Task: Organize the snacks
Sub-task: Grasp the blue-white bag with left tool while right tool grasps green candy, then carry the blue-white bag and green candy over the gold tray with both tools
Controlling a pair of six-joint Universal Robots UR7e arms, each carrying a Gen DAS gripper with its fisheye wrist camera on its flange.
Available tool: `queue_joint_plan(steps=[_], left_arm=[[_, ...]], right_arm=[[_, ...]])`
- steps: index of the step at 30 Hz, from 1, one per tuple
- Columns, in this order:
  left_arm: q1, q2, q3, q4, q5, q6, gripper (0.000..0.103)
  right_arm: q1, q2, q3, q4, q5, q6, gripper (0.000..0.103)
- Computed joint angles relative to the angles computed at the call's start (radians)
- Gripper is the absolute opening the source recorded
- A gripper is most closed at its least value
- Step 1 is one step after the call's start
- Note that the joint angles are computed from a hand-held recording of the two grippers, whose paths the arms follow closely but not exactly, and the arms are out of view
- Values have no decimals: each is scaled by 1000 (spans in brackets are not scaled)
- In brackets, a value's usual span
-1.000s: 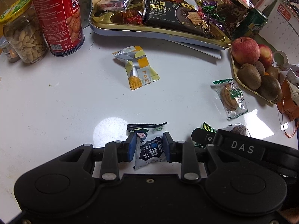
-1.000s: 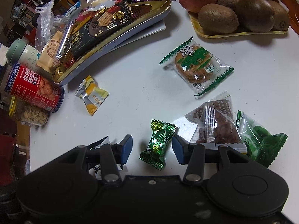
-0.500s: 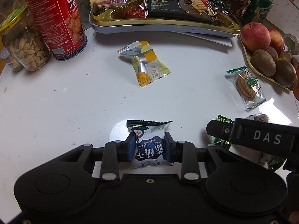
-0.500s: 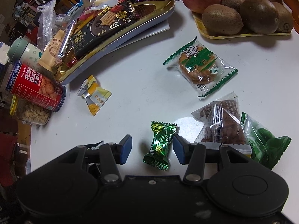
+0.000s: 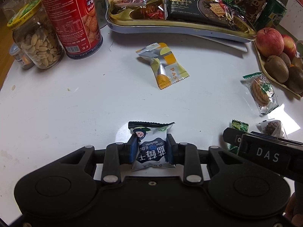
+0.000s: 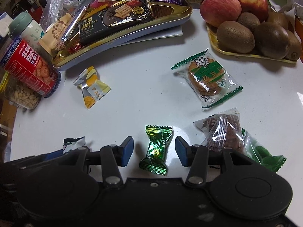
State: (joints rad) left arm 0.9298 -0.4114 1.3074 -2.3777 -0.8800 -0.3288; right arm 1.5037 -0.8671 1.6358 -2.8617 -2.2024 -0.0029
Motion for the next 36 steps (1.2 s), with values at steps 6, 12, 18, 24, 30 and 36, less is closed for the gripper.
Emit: queue_joint_plan(steps=[6,12,18,24,30,36], left_arm=[[-2,1,0,3,5,9,39],[-3,1,5,-9,6,23,37],[-4,0,18,-41,12,45,35],[-5,0,29,-73,14,64,35],[-6,1,30,-82,17,71,34],[-6,-1,34,-88,20,74,34]], right_arm=[[10,16,-8,-5,-38,-64,34],[0,-2,7,4,0,-69,18],[-4,-13,21,-4,20,-68,18],[-2,-13,26,-12,18,-76,18],[-3,-18,35,-21,25,-67,17],[-5,-25,38,-6,40,-53,18]])
